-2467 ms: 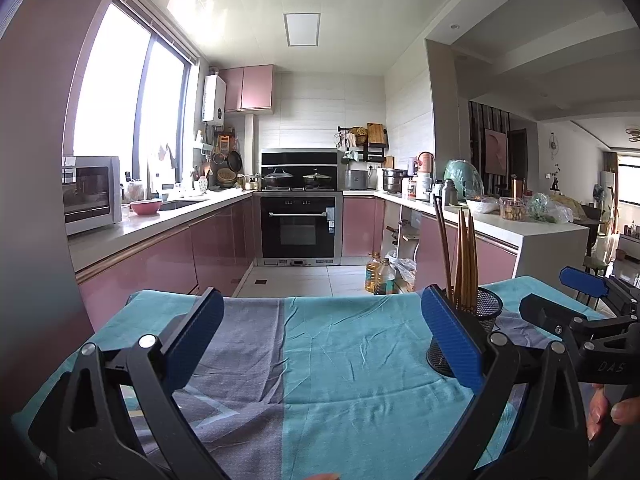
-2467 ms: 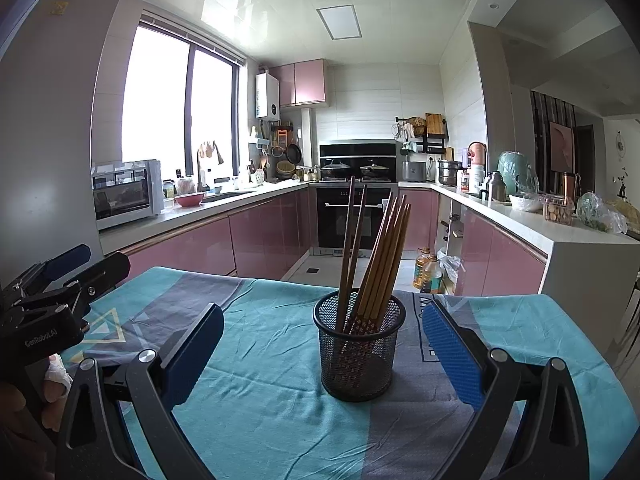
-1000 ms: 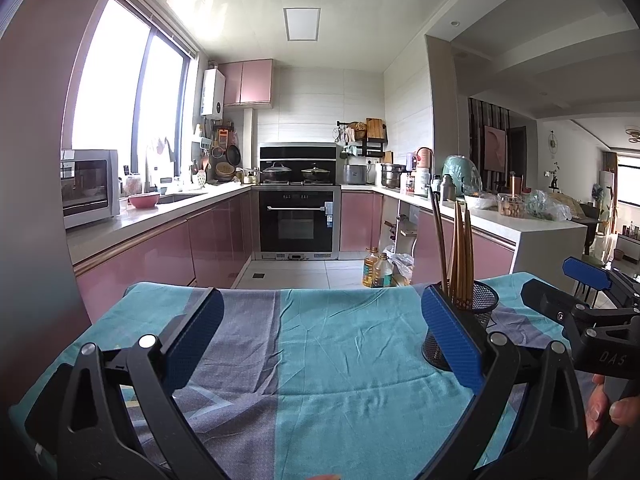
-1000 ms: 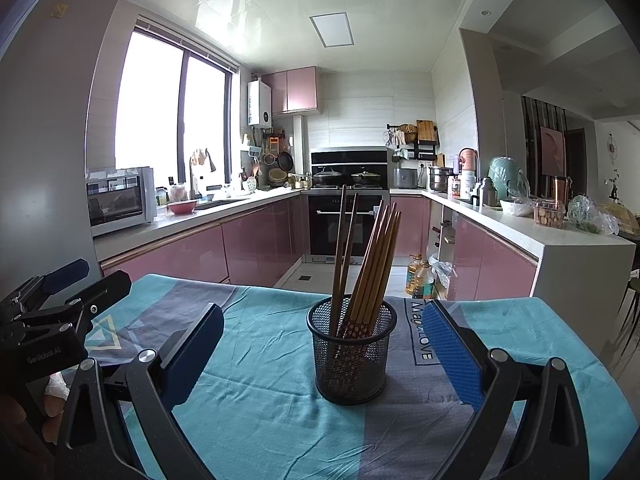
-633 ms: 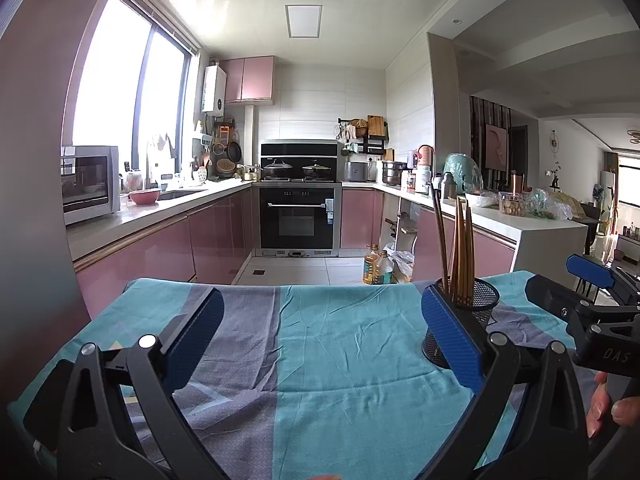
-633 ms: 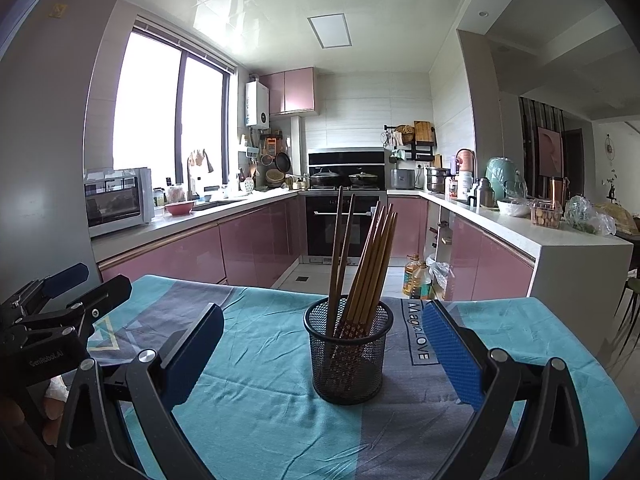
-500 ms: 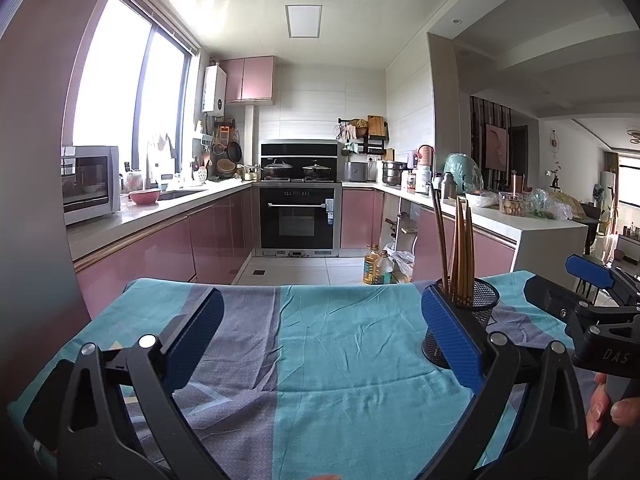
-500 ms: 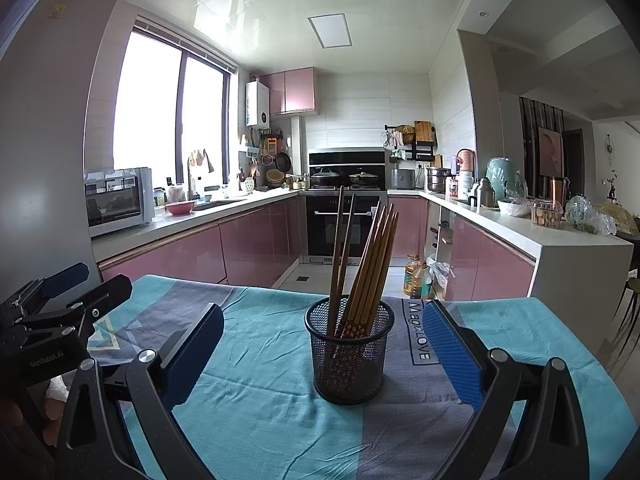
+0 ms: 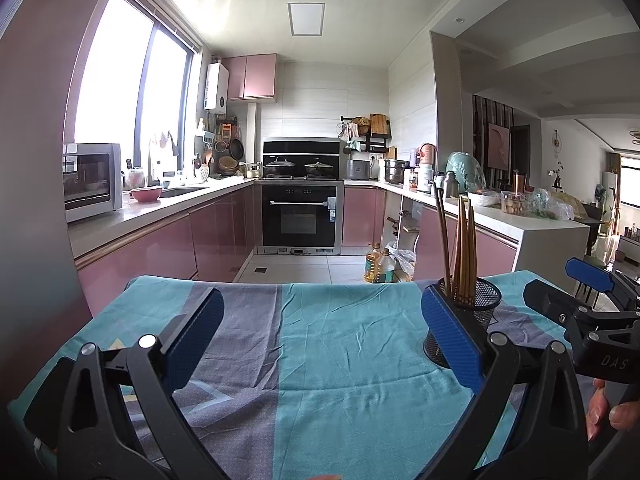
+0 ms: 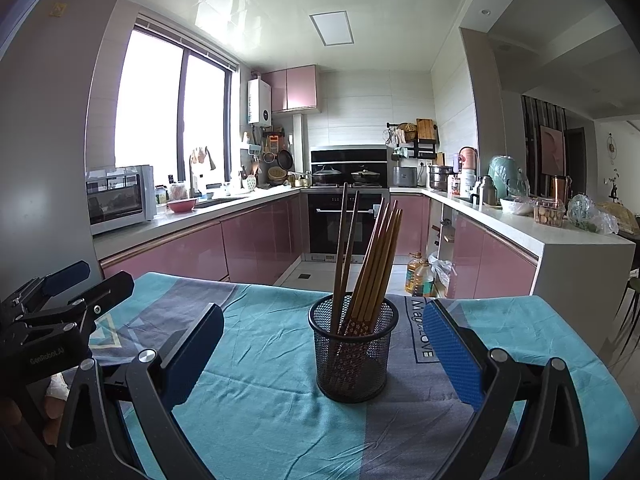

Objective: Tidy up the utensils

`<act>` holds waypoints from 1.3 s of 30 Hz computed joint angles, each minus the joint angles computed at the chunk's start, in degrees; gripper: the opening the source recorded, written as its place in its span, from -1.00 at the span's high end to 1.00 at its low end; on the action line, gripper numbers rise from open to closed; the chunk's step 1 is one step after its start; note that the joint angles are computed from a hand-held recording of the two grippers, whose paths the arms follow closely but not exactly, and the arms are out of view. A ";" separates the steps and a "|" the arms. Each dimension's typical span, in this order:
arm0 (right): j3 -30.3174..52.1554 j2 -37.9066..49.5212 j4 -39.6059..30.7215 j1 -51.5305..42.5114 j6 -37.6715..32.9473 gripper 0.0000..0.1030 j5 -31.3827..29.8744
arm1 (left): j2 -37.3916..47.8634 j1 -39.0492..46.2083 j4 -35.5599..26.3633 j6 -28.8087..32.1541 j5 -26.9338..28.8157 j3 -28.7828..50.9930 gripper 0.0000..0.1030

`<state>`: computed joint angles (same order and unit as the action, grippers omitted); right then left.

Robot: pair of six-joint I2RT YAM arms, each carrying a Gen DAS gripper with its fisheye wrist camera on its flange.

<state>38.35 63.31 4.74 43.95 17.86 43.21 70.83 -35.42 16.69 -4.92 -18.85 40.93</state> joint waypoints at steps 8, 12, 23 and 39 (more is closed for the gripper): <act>0.01 -0.06 -0.08 0.09 0.08 -0.87 0.18 | 0.06 0.02 -0.20 0.01 -0.05 0.19 -0.89; -0.11 0.25 0.31 0.00 0.18 -0.87 0.06 | 0.14 0.12 -0.27 0.02 0.06 0.27 -0.89; -0.68 0.05 0.93 -0.42 0.19 -0.87 -0.31 | 0.20 -0.08 -0.40 -0.03 -0.12 0.33 -0.89; -0.85 -0.37 1.04 -1.22 -0.05 -0.87 -1.09 | 0.44 -0.01 0.04 -0.09 -0.08 0.26 -0.89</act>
<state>37.50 62.93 5.78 42.73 17.82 42.12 71.28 -35.43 16.74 -5.02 -18.93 41.19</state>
